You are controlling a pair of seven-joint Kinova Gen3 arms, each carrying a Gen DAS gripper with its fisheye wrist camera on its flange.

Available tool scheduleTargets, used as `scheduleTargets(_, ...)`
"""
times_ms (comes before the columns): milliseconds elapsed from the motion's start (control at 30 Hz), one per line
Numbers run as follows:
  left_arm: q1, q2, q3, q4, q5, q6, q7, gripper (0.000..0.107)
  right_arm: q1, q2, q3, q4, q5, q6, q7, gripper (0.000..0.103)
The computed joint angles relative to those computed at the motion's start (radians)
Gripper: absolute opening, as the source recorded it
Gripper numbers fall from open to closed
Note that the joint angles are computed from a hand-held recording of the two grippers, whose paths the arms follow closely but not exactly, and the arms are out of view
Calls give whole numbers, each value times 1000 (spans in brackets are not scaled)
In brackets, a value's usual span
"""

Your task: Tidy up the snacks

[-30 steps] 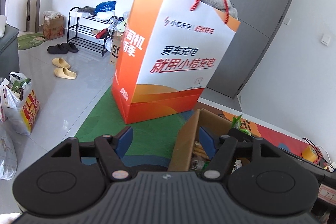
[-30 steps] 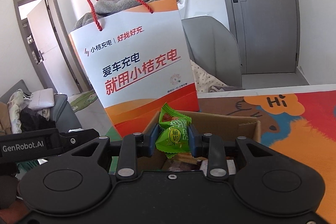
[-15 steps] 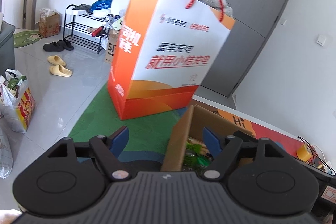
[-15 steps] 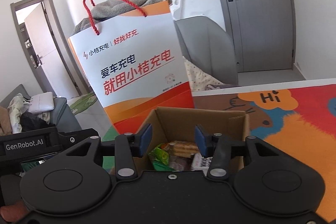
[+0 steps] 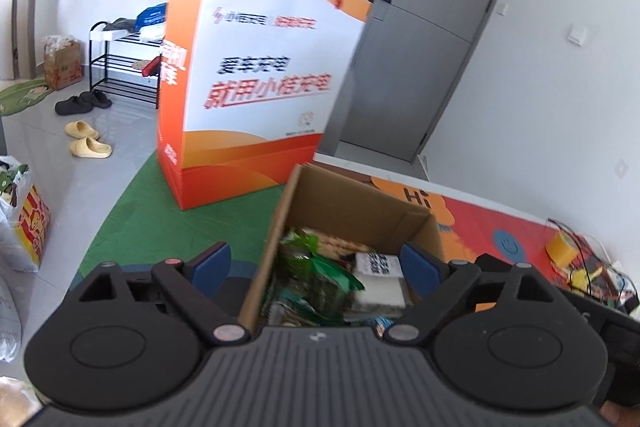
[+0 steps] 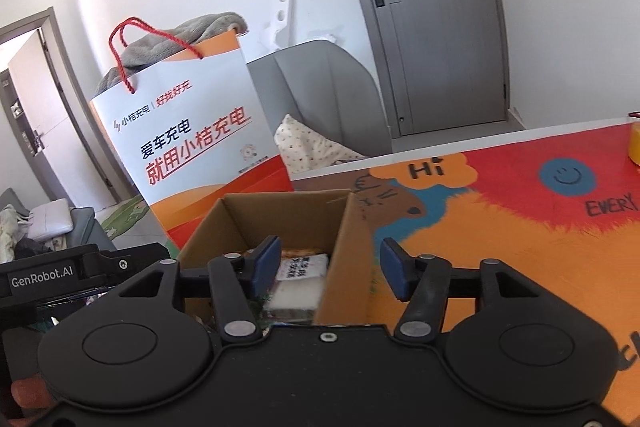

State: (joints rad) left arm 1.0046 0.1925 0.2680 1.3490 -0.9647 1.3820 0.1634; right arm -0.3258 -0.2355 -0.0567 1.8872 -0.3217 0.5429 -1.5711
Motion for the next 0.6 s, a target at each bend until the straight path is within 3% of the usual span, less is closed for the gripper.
scheduleTargets(600,143,80,-24,-128,2,68,-151,100,62,-206,70,118,35,58,-31,93)
